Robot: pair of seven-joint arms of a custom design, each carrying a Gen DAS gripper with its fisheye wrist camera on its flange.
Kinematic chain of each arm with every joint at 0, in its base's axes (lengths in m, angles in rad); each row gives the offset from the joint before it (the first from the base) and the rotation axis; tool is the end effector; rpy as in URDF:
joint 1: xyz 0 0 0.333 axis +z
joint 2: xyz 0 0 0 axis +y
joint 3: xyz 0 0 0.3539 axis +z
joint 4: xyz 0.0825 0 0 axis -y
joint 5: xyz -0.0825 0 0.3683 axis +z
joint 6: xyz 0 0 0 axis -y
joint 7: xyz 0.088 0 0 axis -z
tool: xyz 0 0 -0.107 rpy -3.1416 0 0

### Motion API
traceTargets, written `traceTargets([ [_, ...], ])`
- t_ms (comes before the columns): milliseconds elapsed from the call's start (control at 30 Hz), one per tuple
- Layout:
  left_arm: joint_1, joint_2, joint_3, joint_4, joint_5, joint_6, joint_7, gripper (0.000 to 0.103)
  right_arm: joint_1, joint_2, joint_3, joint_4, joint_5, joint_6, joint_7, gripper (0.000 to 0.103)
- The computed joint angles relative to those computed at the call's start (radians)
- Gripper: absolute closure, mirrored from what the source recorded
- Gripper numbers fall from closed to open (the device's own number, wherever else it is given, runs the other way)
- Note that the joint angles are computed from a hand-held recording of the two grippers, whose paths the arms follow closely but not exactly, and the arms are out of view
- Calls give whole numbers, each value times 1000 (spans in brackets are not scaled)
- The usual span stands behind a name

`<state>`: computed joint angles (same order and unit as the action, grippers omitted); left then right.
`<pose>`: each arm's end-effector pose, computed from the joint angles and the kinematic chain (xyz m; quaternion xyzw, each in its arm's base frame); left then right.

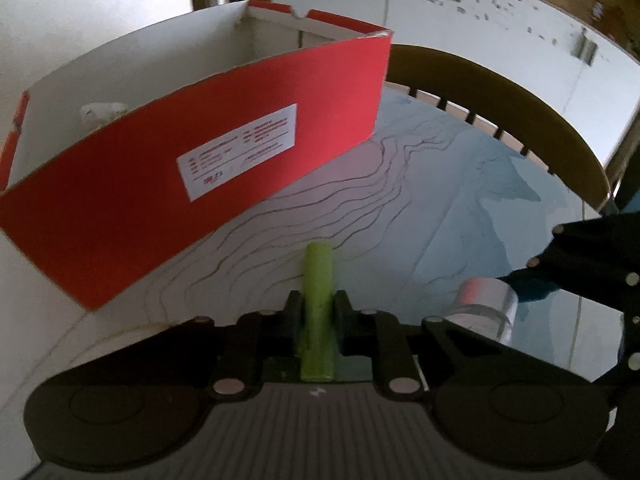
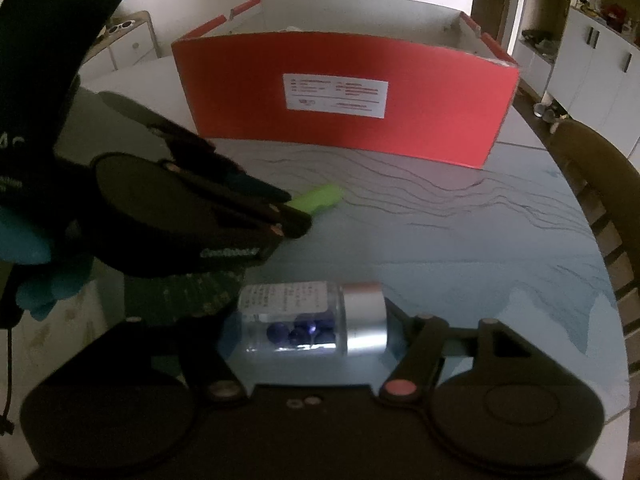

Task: Organize rigid objects
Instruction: 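Grasp the green tube with the left tool while the right tool grasps the clear jar of blue balls, then carry the green tube and blue-ball jar over the red box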

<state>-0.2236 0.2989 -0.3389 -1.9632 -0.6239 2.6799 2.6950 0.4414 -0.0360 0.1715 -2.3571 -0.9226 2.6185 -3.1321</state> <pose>0.5584 -0.3101 0.4171 -0.2015 0.9303 -0.3012 0.0559 0.4022 0.3056 0.4154 -0.5960 0.7412 -0.2260 0.2107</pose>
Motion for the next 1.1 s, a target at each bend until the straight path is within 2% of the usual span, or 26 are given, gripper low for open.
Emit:
traceTargets([
  [267, -11, -36, 18, -44, -14, 25, -124, 87, 1, -66, 17, -43, 31, -26, 25, 35],
  [500, 2, -85, 22, -82, -45, 25, -146, 87, -6, -146, 44, -75, 53, -62, 27, 35],
  [633, -9, -113, 42, -103, -16, 20, -193, 87, -8, -191, 59, -79, 79, -94, -16, 35],
  [867, 8, -182, 53, -121, -100, -19, -164, 87, -26, -258, 70, -72, 101, -114, -93, 35],
  [1100, -2, -230, 77, -91, -124, -37, -178, 87, -58, -284, 75, -29, 112, -124, -174, 35],
])
